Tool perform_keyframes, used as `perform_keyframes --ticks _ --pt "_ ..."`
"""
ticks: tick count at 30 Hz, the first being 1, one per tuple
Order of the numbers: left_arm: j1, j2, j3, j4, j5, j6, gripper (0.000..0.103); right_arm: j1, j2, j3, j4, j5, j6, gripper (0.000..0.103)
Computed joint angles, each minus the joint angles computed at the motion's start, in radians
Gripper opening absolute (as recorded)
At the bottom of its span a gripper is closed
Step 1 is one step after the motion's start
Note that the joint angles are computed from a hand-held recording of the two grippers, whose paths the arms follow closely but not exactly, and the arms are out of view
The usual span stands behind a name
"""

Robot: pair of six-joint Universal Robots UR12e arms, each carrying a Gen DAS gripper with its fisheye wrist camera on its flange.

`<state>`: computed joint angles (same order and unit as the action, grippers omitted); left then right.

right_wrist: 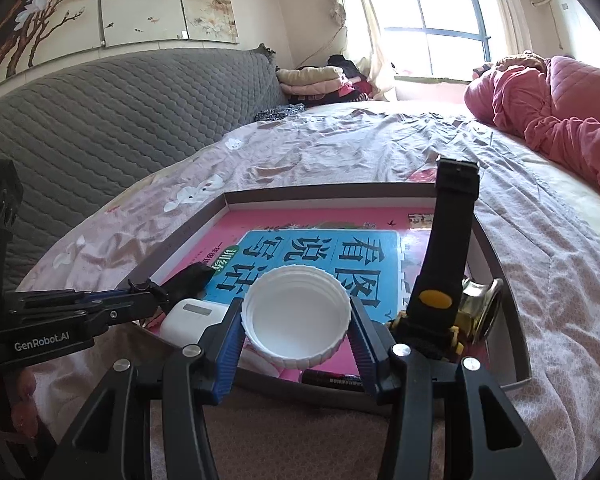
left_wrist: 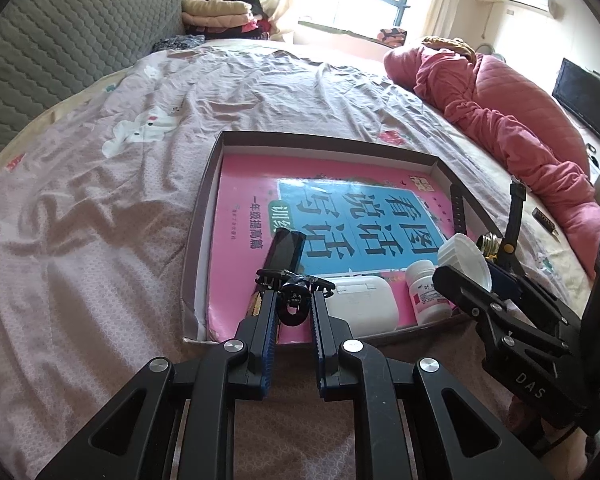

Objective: Organize rigid objects
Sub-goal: 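Lower the white cap into the tray and open the right tool while the left tool holds the black clip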

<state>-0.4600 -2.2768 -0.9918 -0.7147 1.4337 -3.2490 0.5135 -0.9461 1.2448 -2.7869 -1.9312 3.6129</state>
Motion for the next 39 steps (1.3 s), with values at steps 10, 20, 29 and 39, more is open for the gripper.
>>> perform_keyframes --ticks 10,20,29,39 --pt "-0.004 0.0 -0.001 -0.002 0.006 0.012 0.016 0.004 0.01 -0.024 0.04 0.008 -0.034 0.05" --pt "-0.006 0.001 -0.003 -0.001 0.015 0.02 0.016 0.006 0.013 -0.034 0.065 -0.008 -0.031 0.05" --pt "-0.005 0.002 -0.003 -0.002 0.013 0.018 0.016 0.006 0.011 -0.031 0.063 -0.003 -0.036 0.05" --pt "-0.005 0.002 -0.005 -0.003 0.014 0.019 0.016 0.007 0.014 -0.035 0.069 -0.002 -0.047 0.053"
